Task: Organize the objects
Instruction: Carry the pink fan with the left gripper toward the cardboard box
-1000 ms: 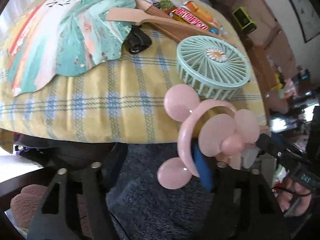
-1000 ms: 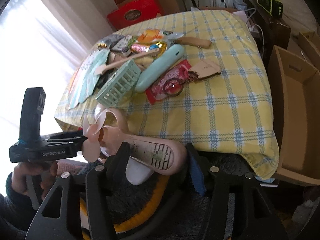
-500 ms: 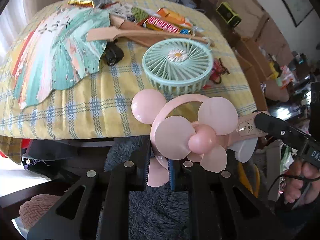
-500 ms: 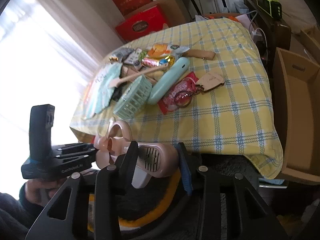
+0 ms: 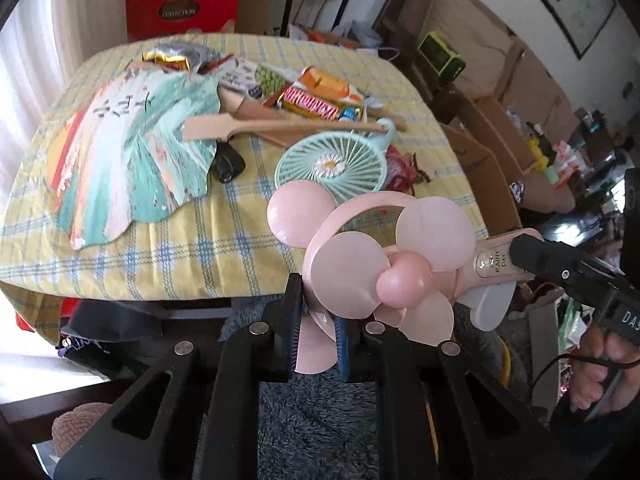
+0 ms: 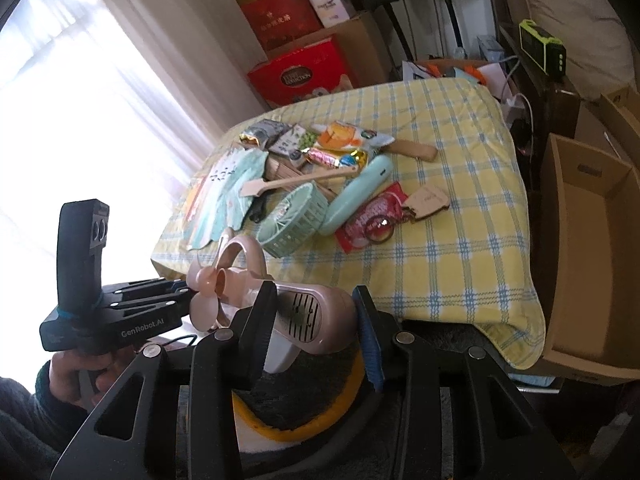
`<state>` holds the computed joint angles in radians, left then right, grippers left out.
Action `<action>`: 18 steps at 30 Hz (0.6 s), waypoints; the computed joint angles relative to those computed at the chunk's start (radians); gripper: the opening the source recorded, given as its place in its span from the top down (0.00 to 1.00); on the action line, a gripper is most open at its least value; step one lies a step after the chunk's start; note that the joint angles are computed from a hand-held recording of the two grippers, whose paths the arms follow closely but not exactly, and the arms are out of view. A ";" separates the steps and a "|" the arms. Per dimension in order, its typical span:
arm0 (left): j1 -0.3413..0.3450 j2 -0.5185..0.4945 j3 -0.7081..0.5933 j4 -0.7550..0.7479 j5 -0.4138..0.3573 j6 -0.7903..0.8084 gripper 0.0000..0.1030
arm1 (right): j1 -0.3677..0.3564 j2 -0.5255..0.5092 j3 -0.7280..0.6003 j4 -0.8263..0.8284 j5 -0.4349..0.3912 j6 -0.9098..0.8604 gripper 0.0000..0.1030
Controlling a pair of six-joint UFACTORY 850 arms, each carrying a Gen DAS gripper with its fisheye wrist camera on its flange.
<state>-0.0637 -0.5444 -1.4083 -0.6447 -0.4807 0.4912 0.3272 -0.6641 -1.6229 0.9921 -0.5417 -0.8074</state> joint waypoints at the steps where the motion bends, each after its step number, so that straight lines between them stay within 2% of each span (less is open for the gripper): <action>1: -0.001 0.005 0.004 -0.011 0.003 0.009 0.88 | 0.000 0.004 0.000 -0.001 0.003 -0.003 0.62; 7: -0.002 0.027 0.007 -0.069 0.009 0.063 0.88 | -0.005 0.035 0.016 0.013 0.012 -0.044 0.62; 13: -0.028 0.039 -0.019 -0.030 0.034 0.054 0.89 | -0.017 0.089 0.072 0.098 0.042 -0.147 0.62; 18: -0.070 0.066 0.002 -0.017 0.088 0.067 0.90 | -0.049 0.142 0.139 0.203 0.039 -0.261 0.62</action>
